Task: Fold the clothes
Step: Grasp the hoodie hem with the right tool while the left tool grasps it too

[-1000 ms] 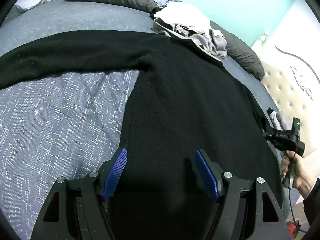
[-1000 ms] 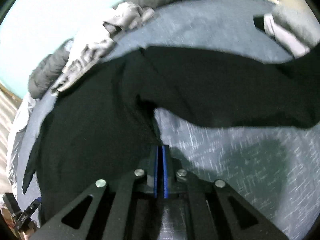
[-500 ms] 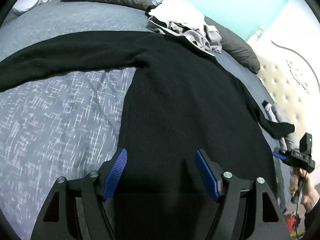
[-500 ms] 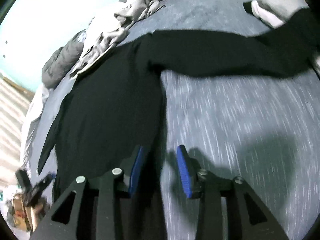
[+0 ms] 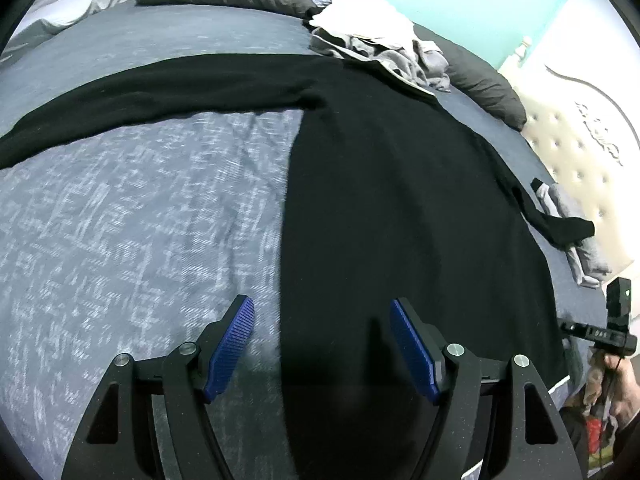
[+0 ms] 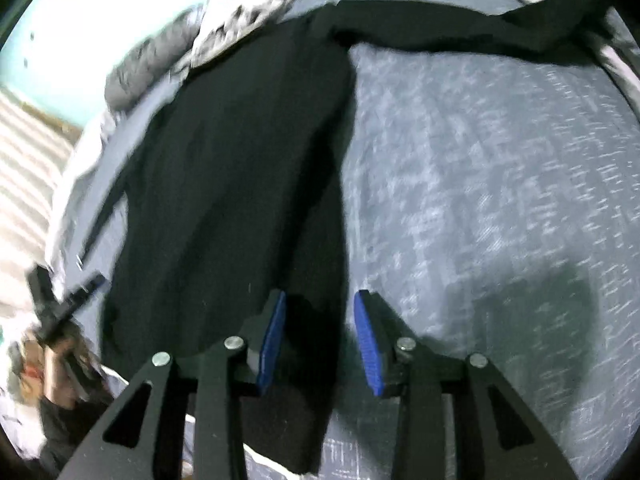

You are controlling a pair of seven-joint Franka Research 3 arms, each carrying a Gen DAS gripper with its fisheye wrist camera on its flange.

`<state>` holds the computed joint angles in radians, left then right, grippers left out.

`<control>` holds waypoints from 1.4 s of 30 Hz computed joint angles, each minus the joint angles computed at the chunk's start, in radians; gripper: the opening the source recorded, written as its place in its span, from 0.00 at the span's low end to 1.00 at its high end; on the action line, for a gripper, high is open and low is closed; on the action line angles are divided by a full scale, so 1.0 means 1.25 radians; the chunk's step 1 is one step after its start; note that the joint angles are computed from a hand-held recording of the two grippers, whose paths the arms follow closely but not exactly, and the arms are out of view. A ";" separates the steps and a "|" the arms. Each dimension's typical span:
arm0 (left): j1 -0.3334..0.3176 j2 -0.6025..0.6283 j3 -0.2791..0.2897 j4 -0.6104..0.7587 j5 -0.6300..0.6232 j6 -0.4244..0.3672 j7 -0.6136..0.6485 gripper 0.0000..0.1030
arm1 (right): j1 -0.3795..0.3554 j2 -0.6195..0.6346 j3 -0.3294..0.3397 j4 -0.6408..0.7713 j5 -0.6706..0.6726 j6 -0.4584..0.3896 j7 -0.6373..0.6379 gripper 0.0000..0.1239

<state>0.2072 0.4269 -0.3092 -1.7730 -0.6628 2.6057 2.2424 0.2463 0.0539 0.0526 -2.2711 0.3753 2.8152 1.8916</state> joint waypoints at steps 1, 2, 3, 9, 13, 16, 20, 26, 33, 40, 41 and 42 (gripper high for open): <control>0.001 -0.004 0.002 -0.005 0.000 0.002 -0.002 0.72 | 0.005 0.004 -0.003 0.001 -0.039 -0.002 0.029 0.29; 0.003 -0.010 0.003 -0.014 -0.002 0.006 -0.002 0.72 | 0.009 0.005 -0.004 -0.002 -0.062 0.005 0.049 0.28; 0.004 -0.015 0.003 -0.022 -0.003 0.009 -0.001 0.72 | 0.010 0.005 -0.004 -0.006 -0.070 0.014 0.060 0.26; 0.010 -0.045 0.009 -0.063 -0.022 0.010 0.016 0.72 | 0.010 -0.052 -0.005 -0.065 -0.146 0.066 0.170 0.05; 0.011 -0.061 0.015 -0.079 -0.047 0.008 0.037 0.72 | 0.011 -0.102 0.003 -0.119 -0.066 0.102 0.171 0.05; 0.008 -0.070 0.022 -0.088 -0.061 0.005 0.042 0.72 | -0.004 -0.108 0.017 -0.132 -0.098 0.082 0.233 0.04; 0.002 -0.077 0.034 -0.095 -0.063 -0.007 0.043 0.72 | -0.013 -0.097 0.021 -0.136 -0.123 0.070 0.282 0.04; -0.010 -0.069 0.058 -0.079 -0.022 -0.053 -0.002 0.72 | 0.022 -0.130 0.009 -0.161 0.010 0.082 0.184 0.18; -0.012 -0.083 0.062 -0.083 0.017 -0.091 -0.020 0.72 | 0.071 -0.139 -0.003 -0.154 0.176 0.032 0.008 0.23; -0.014 -0.099 0.073 -0.098 0.006 -0.130 -0.020 0.71 | 0.066 -0.146 0.016 -0.166 0.185 0.020 -0.032 0.05; -0.015 -0.101 0.075 -0.100 0.009 -0.137 -0.021 0.69 | 0.063 -0.154 0.019 -0.173 0.173 0.021 -0.021 0.05; -0.018 -0.103 0.079 -0.099 0.016 -0.141 -0.027 0.68 | 0.058 -0.162 0.022 -0.179 0.154 0.020 -0.009 0.04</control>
<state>0.1841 0.2985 -0.2107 -1.8972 -0.6425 2.4295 2.2093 0.3192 -0.1489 0.0804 -2.4954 0.5677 2.8402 1.8807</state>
